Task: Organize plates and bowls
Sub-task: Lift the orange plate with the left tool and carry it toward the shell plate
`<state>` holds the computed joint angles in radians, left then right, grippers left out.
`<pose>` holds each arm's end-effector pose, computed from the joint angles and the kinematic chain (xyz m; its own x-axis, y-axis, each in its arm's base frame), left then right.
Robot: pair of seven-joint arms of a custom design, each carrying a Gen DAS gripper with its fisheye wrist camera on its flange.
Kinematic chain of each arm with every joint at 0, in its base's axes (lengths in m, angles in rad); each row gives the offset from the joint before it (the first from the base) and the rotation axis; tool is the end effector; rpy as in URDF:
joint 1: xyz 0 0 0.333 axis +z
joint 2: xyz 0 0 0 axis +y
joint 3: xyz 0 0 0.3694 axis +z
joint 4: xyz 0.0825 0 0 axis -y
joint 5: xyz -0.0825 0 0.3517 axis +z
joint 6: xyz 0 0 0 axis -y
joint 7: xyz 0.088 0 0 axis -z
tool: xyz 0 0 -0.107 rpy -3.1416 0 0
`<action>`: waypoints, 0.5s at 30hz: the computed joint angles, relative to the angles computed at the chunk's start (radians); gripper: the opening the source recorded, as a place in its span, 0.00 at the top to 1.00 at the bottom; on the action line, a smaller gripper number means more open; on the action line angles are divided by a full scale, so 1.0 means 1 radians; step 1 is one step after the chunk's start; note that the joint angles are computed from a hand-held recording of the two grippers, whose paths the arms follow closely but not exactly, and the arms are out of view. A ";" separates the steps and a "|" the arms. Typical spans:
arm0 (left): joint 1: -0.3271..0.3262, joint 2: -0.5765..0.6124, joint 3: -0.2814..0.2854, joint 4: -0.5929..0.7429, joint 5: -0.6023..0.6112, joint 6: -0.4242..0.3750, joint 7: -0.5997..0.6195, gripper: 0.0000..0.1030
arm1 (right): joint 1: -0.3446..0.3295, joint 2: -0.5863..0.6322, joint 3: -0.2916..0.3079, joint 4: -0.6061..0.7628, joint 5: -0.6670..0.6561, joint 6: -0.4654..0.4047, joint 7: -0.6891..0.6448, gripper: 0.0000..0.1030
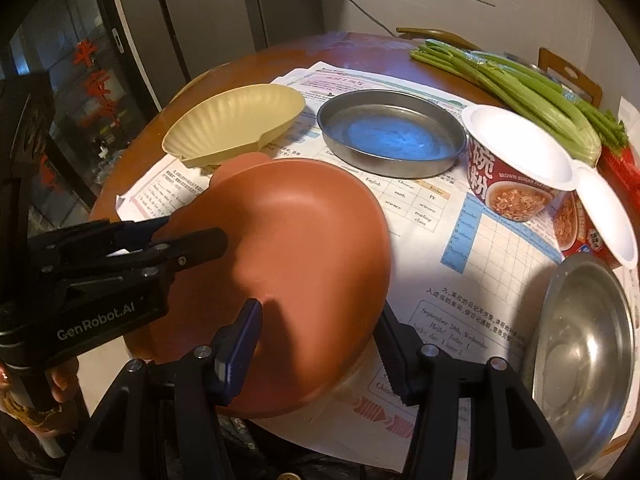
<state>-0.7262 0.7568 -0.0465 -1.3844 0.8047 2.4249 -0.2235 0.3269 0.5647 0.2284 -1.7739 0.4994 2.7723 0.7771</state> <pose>0.5599 -0.5276 0.3477 0.3985 -0.8879 0.2300 -0.7017 -0.4566 -0.5469 0.6179 0.3268 0.3576 0.7714 -0.6268 -0.1094 -0.5798 -0.6216 -0.5267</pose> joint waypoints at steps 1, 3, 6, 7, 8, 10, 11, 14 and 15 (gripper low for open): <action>0.001 0.001 -0.001 0.001 0.000 0.003 0.003 0.60 | -0.002 -0.001 0.002 0.000 0.003 0.000 -0.001 0.46; -0.001 0.003 0.000 0.010 -0.002 -0.005 0.009 0.60 | -0.002 -0.004 0.002 -0.006 0.006 0.011 -0.004 0.46; -0.006 0.000 0.002 0.013 0.001 -0.015 0.014 0.60 | 0.001 -0.011 0.000 -0.013 0.006 0.024 -0.001 0.46; -0.009 -0.004 0.006 0.010 0.007 -0.013 0.007 0.60 | -0.004 -0.015 0.005 -0.019 0.011 0.028 -0.006 0.46; -0.010 -0.007 0.006 0.008 0.011 -0.014 0.006 0.60 | -0.007 -0.019 0.009 -0.022 0.015 0.030 -0.009 0.46; -0.015 -0.016 0.010 0.002 0.024 -0.016 -0.006 0.60 | -0.018 -0.030 0.022 -0.034 0.032 0.039 -0.023 0.46; -0.015 -0.018 0.009 0.001 0.027 -0.018 -0.006 0.60 | -0.022 -0.035 0.027 -0.038 0.039 0.041 -0.030 0.46; -0.018 -0.028 0.009 -0.005 0.041 -0.026 -0.015 0.60 | -0.026 -0.051 0.036 -0.053 0.057 0.058 -0.050 0.46; -0.019 -0.032 0.009 -0.006 0.047 -0.030 -0.016 0.60 | -0.027 -0.056 0.038 -0.057 0.063 0.062 -0.055 0.46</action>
<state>-0.7451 0.7252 -0.0374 -1.3901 0.8519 2.3953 -0.2392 0.3002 0.5092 0.2659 -1.8310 0.5621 2.8343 0.7221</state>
